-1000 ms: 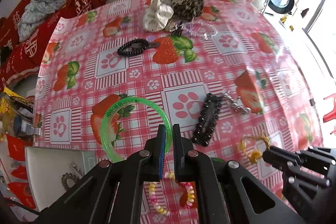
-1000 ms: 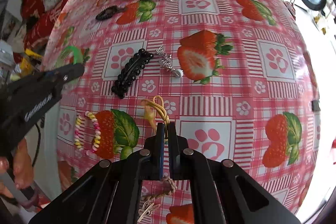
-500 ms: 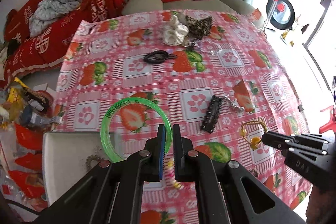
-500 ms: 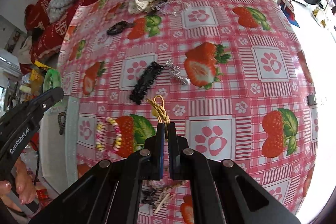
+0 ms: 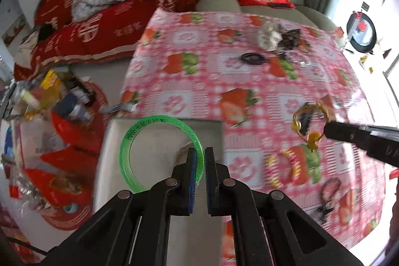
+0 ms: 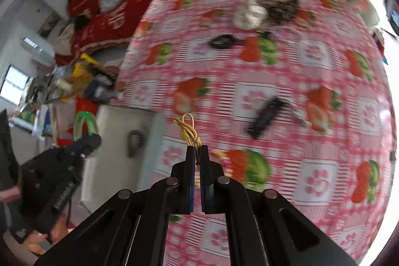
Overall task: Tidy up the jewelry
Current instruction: 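Carry the bangle and yellow tie into the white tray and open both tools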
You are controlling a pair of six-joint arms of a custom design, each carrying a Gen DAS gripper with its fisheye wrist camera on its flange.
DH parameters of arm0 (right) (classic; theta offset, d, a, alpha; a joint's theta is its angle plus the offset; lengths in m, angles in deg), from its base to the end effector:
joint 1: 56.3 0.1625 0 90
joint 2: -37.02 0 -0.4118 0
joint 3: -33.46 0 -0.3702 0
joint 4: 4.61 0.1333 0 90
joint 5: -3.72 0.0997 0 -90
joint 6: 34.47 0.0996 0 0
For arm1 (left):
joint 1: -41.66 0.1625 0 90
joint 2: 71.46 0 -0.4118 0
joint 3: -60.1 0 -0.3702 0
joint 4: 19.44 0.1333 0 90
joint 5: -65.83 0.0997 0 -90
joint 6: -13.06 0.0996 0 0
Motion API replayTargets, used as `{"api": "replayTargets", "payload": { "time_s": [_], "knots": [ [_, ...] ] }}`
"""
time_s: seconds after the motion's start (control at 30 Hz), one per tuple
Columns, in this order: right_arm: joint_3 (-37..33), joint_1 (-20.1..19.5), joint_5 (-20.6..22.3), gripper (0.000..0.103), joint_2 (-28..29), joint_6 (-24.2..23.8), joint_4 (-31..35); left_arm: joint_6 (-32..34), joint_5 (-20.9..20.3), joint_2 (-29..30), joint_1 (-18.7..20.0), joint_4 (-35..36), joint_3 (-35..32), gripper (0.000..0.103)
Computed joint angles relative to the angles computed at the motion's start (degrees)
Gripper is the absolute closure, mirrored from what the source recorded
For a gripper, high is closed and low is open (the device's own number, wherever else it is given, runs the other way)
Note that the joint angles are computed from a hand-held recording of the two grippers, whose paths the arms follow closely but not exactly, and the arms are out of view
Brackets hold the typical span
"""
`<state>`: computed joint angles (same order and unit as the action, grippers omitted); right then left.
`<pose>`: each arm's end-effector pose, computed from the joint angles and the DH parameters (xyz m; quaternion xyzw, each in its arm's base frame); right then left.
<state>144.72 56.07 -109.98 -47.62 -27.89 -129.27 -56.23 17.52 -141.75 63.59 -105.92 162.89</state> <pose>0.2693 -0.4092 0.3303 0.1198 -0.9690 0.1176 0.1812 -0.3782 -0.3674 0.2325 0.1006 0.8899 -0.2102 0.3922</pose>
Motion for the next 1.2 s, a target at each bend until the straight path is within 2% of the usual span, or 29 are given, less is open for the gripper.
{"api": "replayTargets", "payload": {
  "time_s": [0.23,0.37,0.63,0.9,1.03,1.2],
  "knots": [
    [-3.1,3.6,5.2,0.1,8.1,-2.5,-1.9,-4.7,-0.2,-5.7,0.2,6.9,4.9,0.091],
    [-5.7,4.7,8.6,0.1,13.6,-4.7,-2.6,-5.3,-0.6,-7.8,1.2,7.0,7.6,0.091],
    [-9.9,4.3,14.7,0.099,22.9,-6.7,-2.1,-5.2,-0.9,-10.3,3.5,3.3,11.9,0.091],
    [-12.1,2.6,13.7,0.1,29.6,-6.4,-1.2,-3.8,-1.7,-10.4,5.2,-1.8,14.9,0.09],
    [-12.7,0.8,14.2,0.099,31.1,-4.8,-0.4,-3.5,-1.8,-10.7,5.4,-3.1,15.7,0.09],
    [-13.3,0.3,12.5,0.099,32.1,-4.5,0.0,-4.3,-2.3,-11.2,6.0,-3.9,16.0,0.09]
  ]
}}
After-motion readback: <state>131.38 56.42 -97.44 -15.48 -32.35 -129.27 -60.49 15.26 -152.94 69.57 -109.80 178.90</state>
